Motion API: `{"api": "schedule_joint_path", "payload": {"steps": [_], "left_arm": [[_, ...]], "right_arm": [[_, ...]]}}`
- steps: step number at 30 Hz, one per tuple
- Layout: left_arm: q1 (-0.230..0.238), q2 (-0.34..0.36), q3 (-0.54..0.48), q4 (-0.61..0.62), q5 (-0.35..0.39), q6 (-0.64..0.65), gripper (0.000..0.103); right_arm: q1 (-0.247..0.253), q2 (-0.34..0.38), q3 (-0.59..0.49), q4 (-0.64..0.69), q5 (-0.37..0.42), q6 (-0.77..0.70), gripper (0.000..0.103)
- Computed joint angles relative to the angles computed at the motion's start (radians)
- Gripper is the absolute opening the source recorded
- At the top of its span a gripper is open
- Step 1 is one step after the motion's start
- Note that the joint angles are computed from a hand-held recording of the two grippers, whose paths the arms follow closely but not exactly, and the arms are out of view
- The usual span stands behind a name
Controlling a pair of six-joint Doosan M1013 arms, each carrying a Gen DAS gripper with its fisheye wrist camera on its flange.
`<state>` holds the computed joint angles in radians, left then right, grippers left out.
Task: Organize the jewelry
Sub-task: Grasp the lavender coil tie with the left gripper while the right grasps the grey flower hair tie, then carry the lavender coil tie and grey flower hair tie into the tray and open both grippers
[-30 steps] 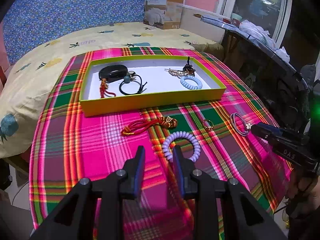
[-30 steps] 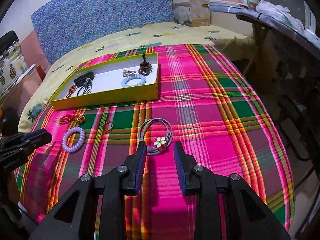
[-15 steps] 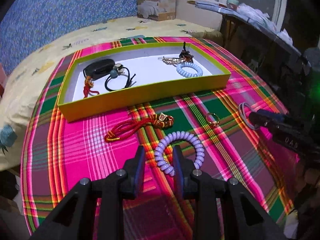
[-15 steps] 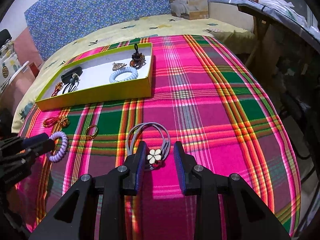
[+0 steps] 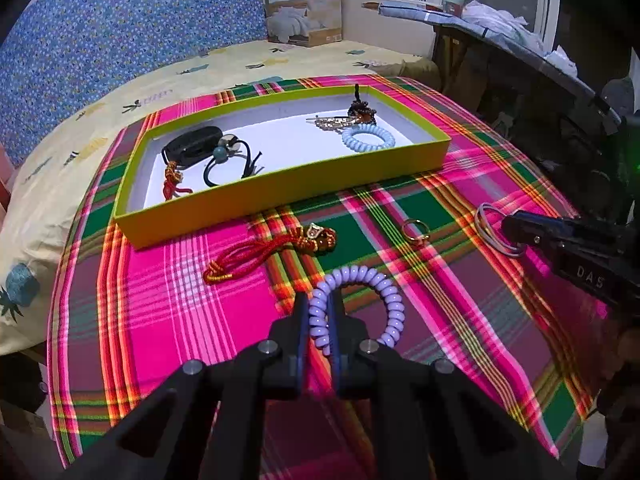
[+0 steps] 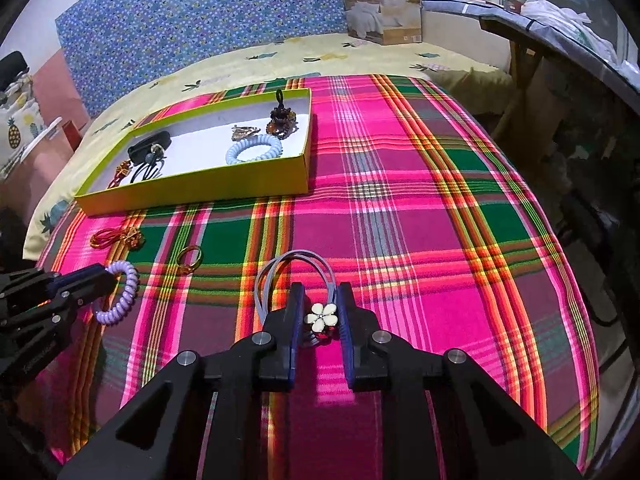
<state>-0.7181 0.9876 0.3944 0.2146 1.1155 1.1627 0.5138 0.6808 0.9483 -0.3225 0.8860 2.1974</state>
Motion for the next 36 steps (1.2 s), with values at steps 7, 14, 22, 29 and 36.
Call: {"api": "schedule_joint_path", "payload": {"steps": [7, 14, 22, 29, 36], "left_arm": [[0.001, -0.06, 0.1, -0.019, -0.065, -0.023, 0.01], [-0.006, -0.102, 0.162, 0.02, -0.094, -0.065, 0.01], [-0.014, -0.156, 0.243, 0.06, -0.159, -0.103, 0.01], [-0.01, -0.169, 0.258, 0.08, -0.177, -0.122, 0.01], [0.004, -0.167, 0.252, 0.066, -0.185, -0.133, 0.01]], "right_arm": [[0.004, -0.039, 0.052, -0.007, -0.043, 0.024, 0.016], [0.012, -0.075, 0.091, -0.013, -0.084, 0.039, 0.016], [0.03, -0.099, 0.105, -0.024, -0.117, 0.031, 0.016], [0.032, -0.095, 0.092, -0.002, -0.126, 0.007, 0.016], [0.027, -0.07, 0.045, 0.043, -0.119, -0.05, 0.016]]}}
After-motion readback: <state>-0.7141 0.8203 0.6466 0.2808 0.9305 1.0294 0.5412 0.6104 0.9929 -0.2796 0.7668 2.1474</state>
